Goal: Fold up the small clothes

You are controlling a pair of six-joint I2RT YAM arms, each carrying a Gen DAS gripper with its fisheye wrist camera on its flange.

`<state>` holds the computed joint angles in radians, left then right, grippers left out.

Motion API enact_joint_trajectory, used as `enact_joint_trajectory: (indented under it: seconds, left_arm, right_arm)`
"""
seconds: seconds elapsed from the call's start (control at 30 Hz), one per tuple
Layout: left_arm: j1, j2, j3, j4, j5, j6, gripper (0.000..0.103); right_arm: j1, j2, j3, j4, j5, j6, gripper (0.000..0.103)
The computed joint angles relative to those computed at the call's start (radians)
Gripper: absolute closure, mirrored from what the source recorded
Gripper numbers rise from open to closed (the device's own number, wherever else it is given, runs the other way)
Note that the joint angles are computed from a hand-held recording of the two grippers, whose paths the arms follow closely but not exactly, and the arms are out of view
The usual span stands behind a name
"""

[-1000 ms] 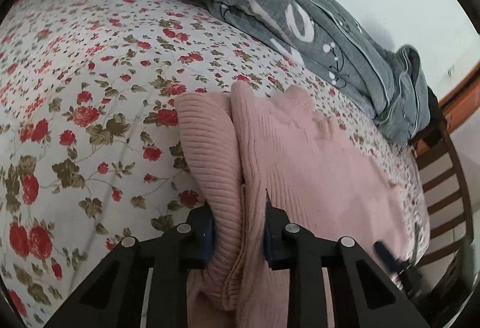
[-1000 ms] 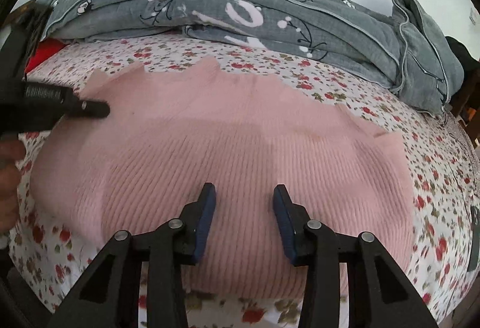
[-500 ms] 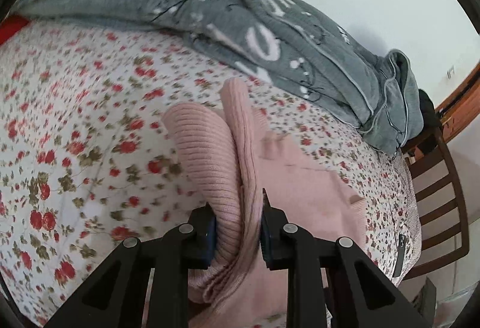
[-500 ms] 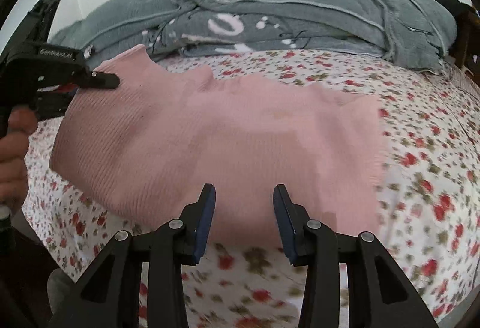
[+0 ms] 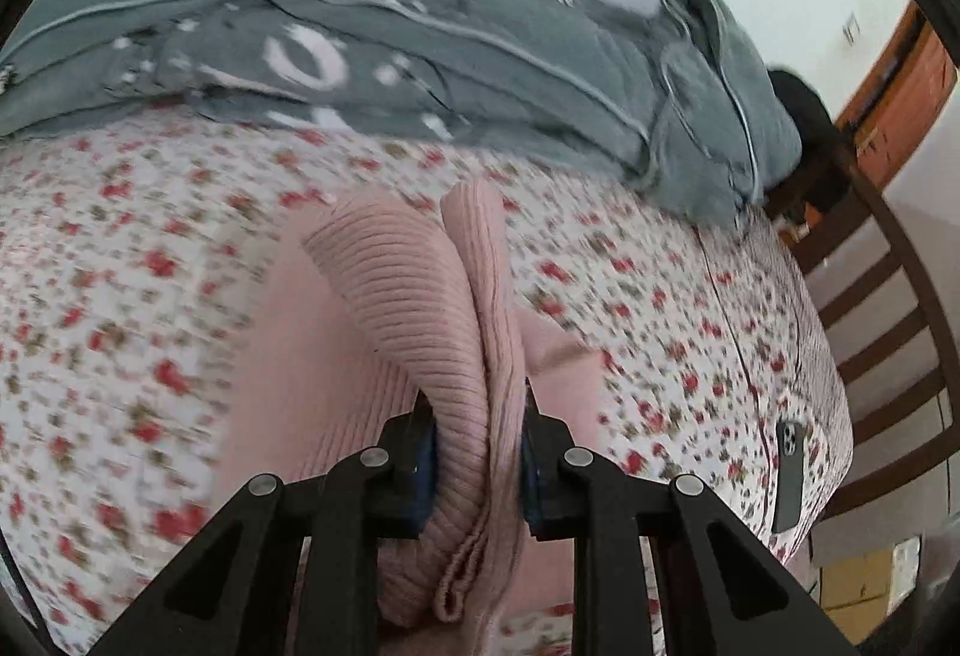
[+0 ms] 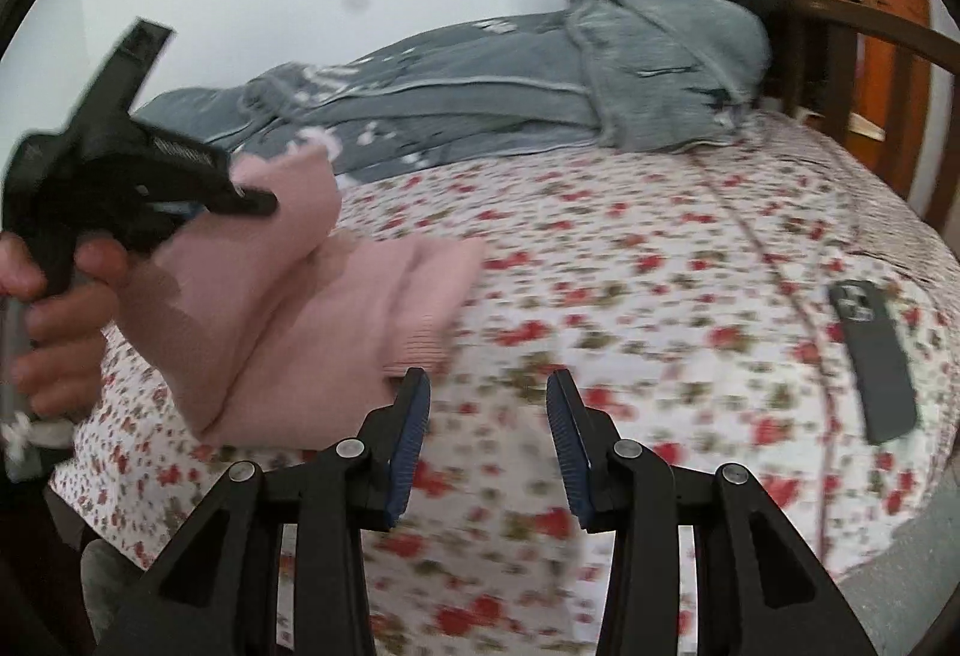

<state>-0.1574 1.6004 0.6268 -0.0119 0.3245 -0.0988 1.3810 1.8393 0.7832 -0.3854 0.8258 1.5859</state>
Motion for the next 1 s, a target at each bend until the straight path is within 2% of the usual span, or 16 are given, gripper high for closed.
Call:
enact_joint_trajectory:
  seconds: [0.17, 0.2, 0.27, 0.33, 0.43, 0.6, 0.77, 0.83, 0.9, 1.0]
  left_arm:
    - [-0.196, 0.152, 0.003, 0.098, -0.11, -0.129, 0.081]
    - [-0.231, 0.181, 0.011, 0.109, -0.138, -0.142, 0.079]
    - [-0.254, 0.186, 0.018, 0.107, -0.132, -0.116, 0.072]
    - [-0.223, 0.149, 0.014, 0.092, -0.041, -0.074, 0.059]
    - [-0.136, 0.072, 0.003, 0.057, 0.148, -0.02, 0.053]
    - [-0.002, -0.036, -0.032, 0.023, 0.208, 0.039, 0.049]
    - [0.176, -0.021, -0.041, -0.015, 0.22, 0.175, 0.049]
    - [0.258, 0.006, -0.061, -0.022, 0.258, 0.264, 0.049]
    - [0.303, 0.035, -0.081, -0.02, 0.253, 0.35, 0.049]
    - [0.373, 0.049, -0.148, 0.077, 0.203, 0.438, 0.049]
  right_arm:
    - [0.039, -0.079, -0.085, -0.083, 0.008, 0.121, 0.062]
    - [0.044, -0.089, -0.099, -0.09, 0.007, 0.136, 0.062]
    - [0.05, -0.097, -0.117, -0.102, 0.001, 0.158, 0.062]
    - [0.052, -0.102, -0.14, -0.093, -0.009, 0.171, 0.062]
    - [0.037, -0.114, -0.171, -0.035, -0.025, 0.143, 0.062]
    - [-0.022, -0.135, -0.197, 0.144, -0.036, -0.005, 0.062]
    - [-0.107, -0.127, -0.201, 0.399, -0.077, -0.231, 0.048]
    - [-0.158, -0.109, -0.199, 0.518, -0.116, -0.32, 0.043]
    - [-0.207, -0.085, -0.184, 0.604, -0.166, -0.377, 0.042]
    - [-0.281, -0.035, -0.139, 0.703, -0.282, -0.443, 0.042]
